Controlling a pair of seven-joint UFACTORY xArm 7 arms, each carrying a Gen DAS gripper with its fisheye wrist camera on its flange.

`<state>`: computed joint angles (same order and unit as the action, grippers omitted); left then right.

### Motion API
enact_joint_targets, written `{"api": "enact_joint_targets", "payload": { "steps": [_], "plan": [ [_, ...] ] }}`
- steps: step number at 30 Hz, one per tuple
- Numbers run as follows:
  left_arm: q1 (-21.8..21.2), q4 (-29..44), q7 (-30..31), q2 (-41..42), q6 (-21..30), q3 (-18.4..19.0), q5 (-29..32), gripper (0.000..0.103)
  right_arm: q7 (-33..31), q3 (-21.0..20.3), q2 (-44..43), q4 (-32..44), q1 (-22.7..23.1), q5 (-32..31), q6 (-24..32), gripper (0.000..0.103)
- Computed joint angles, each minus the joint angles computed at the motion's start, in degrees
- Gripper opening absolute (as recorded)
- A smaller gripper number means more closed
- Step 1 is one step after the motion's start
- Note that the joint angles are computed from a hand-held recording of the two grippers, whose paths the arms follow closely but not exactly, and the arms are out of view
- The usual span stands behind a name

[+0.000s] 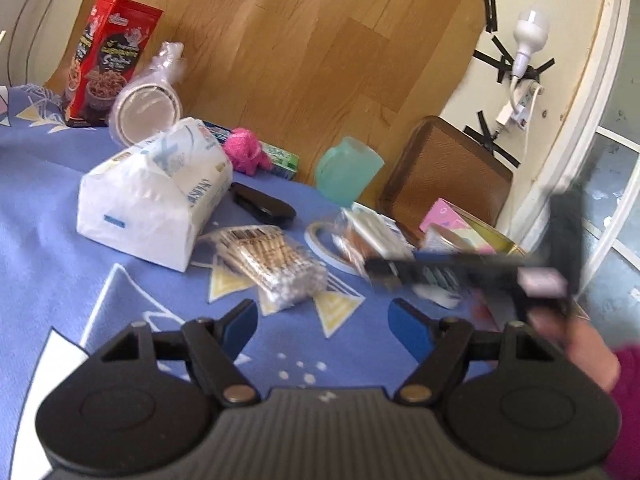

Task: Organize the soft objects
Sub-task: 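Grasp the wafer pack with the right gripper, then lower the wafer pack into the pink tin and open the right gripper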

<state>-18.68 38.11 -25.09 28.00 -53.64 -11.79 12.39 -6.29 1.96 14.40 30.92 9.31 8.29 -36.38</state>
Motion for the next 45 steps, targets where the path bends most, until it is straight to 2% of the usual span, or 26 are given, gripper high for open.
{"api": "enact_joint_targets", "payload": {
  "steps": [3,5,8,9,10,12,13,15,16,17,18,19,20,22,25,28,31,34,37,38,40,42,43,45],
  "plan": [
    [3.1,0.5,-5.1,-0.2,0.6,-1.8,8.0,0.074,5.0,1.6,-5.9,-10.0,-2.3,-6.5,-3.2,0.065],
    [4.5,1.6,-8.8,-0.2,2.5,-2.9,13.2,0.078,6.1,2.6,-7.9,-17.2,-3.1,-8.4,-9.5,0.066],
    [6.3,4.8,-15.8,0.5,8.0,-5.1,21.3,0.086,1.4,4.0,-6.9,-24.7,2.5,1.0,-21.6,0.072],
    [6.4,5.8,-17.2,0.9,9.2,-5.6,23.0,0.086,0.9,4.6,-6.0,-26.3,3.7,2.7,-25.1,0.082],
    [5.9,6.7,-17.8,1.1,10.6,-5.8,23.6,0.086,0.2,4.7,-5.8,-26.9,4.5,3.6,-26.2,0.092],
    [4.1,7.8,-17.9,0.8,14.3,-5.8,22.1,0.086,-0.9,4.6,-4.1,-27.0,5.6,5.2,-28.5,0.095],
    [3.7,8.5,-18.1,0.9,16.0,-6.1,21.6,0.085,-0.7,4.0,-4.0,-26.8,5.0,3.7,-27.8,0.095],
    [1.8,9.3,-16.7,1.1,17.5,-5.8,18.6,0.078,2.9,2.1,-7.4,-27.0,1.4,-3.9,-22.6,0.096],
    [1.1,9.8,-15.8,1.3,18.3,-5.8,17.6,0.068,4.6,1.2,-9.2,-26.8,-0.4,-7.9,-19.6,0.095],
    [0.2,10.1,-14.8,1.2,19.2,-5.7,15.8,0.067,5.9,0.0,-9.1,-26.1,-1.9,-12.4,-18.3,0.093],
    [-0.3,10.3,-14.4,1.1,19.6,-5.8,14.9,0.065,7.4,0.9,-8.4,-25.3,-5.1,-16.2,-17.9,0.083],
    [1.1,11.0,-15.3,1.3,20.7,-7.2,16.4,0.065,7.8,1.0,-7.5,-25.1,-5.9,-17.5,-19.5,0.073],
    [0.9,11.2,-15.0,0.8,21.3,-7.5,16.0,0.065,7.2,0.1,-7.5,-25.5,-4.2,-16.5,-20.7,0.071],
    [0.6,12.5,-13.6,0.0,22.9,-8.1,16.6,0.065,5.8,1.5,-6.1,-26.4,-2.6,-11.4,-24.7,0.066],
    [-1.3,15.7,-10.6,0.1,22.7,-8.9,16.8,0.065,5.2,1.8,-4.4,-28.0,-1.5,-5.7,-32.5,0.066],
    [-3.6,22.0,-7.6,1.7,24.1,-10.1,17.7,0.065,4.7,0.9,-5.0,-29.7,-1.6,-1.0,-39.8,0.066],
    [-5.3,31.5,-5.5,6.5,28.4,-12.7,19.4,0.066,3.5,-0.8,-5.4,-30.2,-3.3,2.0,-45.1,0.066],
    [-7.5,41.9,-2.0,12.9,33.9,-15.1,18.9,0.066,3.2,-3.8,-6.4,-28.8,-7.7,-0.1,-44.6,0.066],
    [-8.6,51.1,1.0,19.3,40.1,-18.2,18.0,0.065,5.5,-6.9,-7.2,-26.1,-13.7,-5.5,-39.9,0.067],
    [-9.9,53.4,1.8,20.4,41.6,-17.8,16.9,0.066,6.4,-7.4,-7.4,-25.4,-15.2,-6.5,-38.2,0.067],
    [-14.4,57.0,2.5,21.4,43.4,-13.4,13.4,0.07,7.8,-8.0,-7.1,-23.2,-17.6,-7.9,-34.7,0.067],
    [-18.1,57.5,2.4,20.8,42.8,-8.5,9.9,0.07,7.9,-7.7,-5.3,-19.9,-18.3,-5.7,-31.9,0.07],
    [-17.9,56.2,2.6,20.1,41.8,-8.2,8.8,0.07,7.4,-7.2,-3.4,-18.6,-18.0,-3.3,-33.0,0.073],
    [-13.4,51.5,3.7,18.5,38.8,-12.2,8.9,0.072,6.3,-5.9,0.7,-17.3,-15.9,4.8,-38.3,0.079]
  ]
}}
